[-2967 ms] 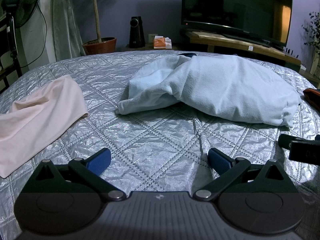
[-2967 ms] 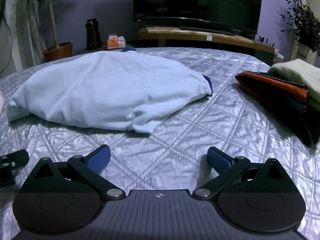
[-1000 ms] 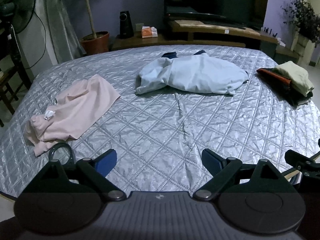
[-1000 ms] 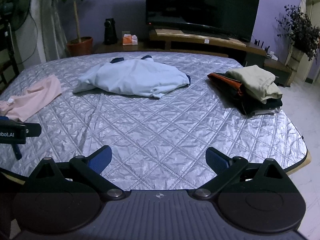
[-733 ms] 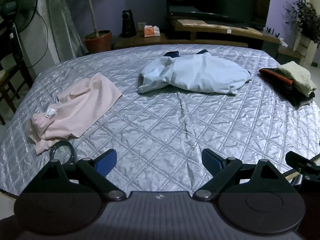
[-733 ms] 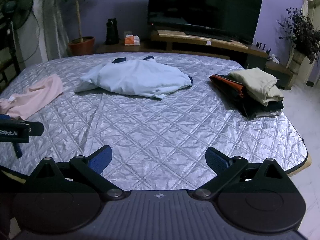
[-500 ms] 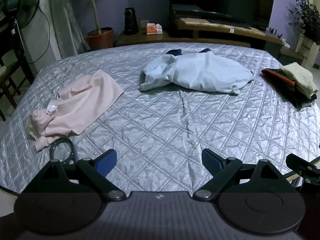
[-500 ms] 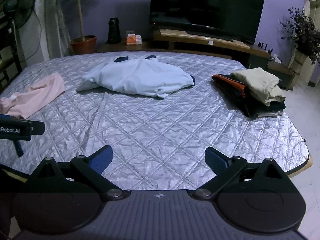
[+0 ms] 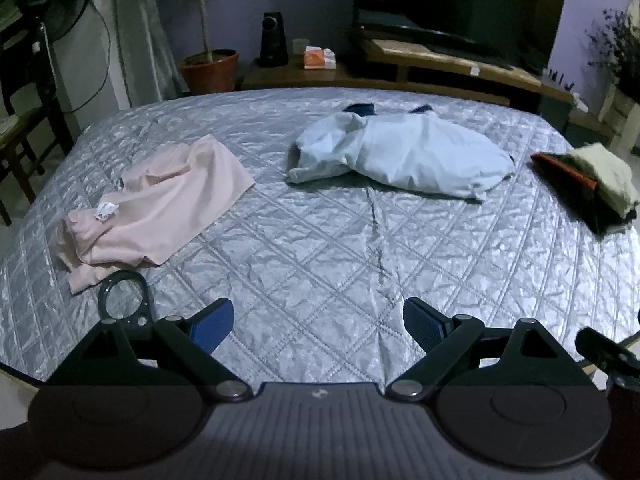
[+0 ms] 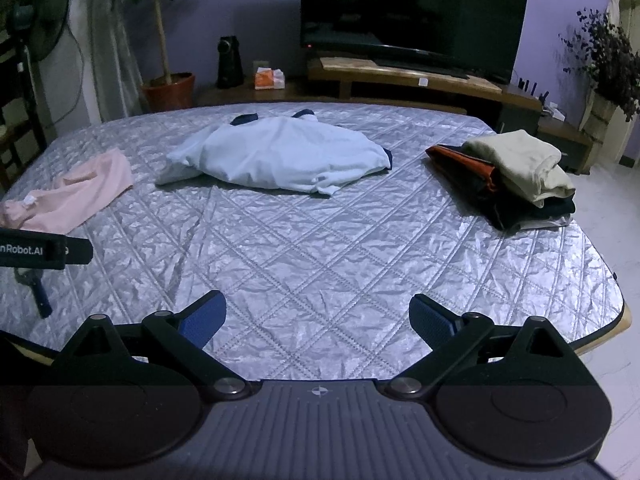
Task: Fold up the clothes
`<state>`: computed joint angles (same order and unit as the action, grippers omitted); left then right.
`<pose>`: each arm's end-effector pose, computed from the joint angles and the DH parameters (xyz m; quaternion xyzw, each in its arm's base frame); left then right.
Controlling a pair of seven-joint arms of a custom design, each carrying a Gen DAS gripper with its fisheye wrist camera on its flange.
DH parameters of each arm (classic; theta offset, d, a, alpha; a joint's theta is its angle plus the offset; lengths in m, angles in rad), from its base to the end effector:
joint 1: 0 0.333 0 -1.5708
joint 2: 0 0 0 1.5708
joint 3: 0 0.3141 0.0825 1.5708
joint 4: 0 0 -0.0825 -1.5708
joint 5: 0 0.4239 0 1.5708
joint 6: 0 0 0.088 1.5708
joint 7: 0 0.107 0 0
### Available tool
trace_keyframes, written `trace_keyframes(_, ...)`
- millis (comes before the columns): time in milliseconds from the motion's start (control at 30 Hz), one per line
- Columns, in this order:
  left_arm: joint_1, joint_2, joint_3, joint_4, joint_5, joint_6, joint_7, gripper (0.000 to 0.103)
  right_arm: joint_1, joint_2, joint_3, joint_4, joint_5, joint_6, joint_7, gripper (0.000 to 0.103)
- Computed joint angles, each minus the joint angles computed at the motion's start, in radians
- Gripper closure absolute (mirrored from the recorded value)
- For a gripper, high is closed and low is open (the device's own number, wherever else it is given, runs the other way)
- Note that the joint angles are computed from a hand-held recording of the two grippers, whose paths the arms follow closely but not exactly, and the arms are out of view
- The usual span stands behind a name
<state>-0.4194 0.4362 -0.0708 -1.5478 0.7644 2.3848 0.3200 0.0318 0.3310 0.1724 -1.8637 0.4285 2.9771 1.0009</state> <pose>0.6706 -0.3416 0.4269 -0.7580 0.5523 -0.2115 0.2750 0.6992 0.1046 0.4051 -0.7522 0.5280 -0.2278 0.3218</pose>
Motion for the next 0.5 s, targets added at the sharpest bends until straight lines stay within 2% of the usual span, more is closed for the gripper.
trace_keyframes(133,-0.004,-0.043,0.014,-0.037,0.06,-0.003,-0.035,0.013,-0.048,-0.041,0.065,-0.034,0.078,0.012,-0.092,0.004)
trace_keyframes(200,0.007,-0.066,0.011,-0.057,0.07,0.002,-0.052,0.013,-0.022,-0.059,0.039,-0.035,0.081,-0.015,-0.068,0.007)
trace_keyframes(333,0.024,-0.108,0.003,-0.089,0.11,0.008,-0.081,0.014,-0.019,-0.101,0.054,-0.02,0.202,-0.041,-0.142,0.011)
trace_keyframes(500,0.028,-0.15,-0.007,-0.089,0.213,-0.057,-0.098,0.014,0.025,-0.145,0.016,0.007,0.278,-0.072,-0.177,0.011)
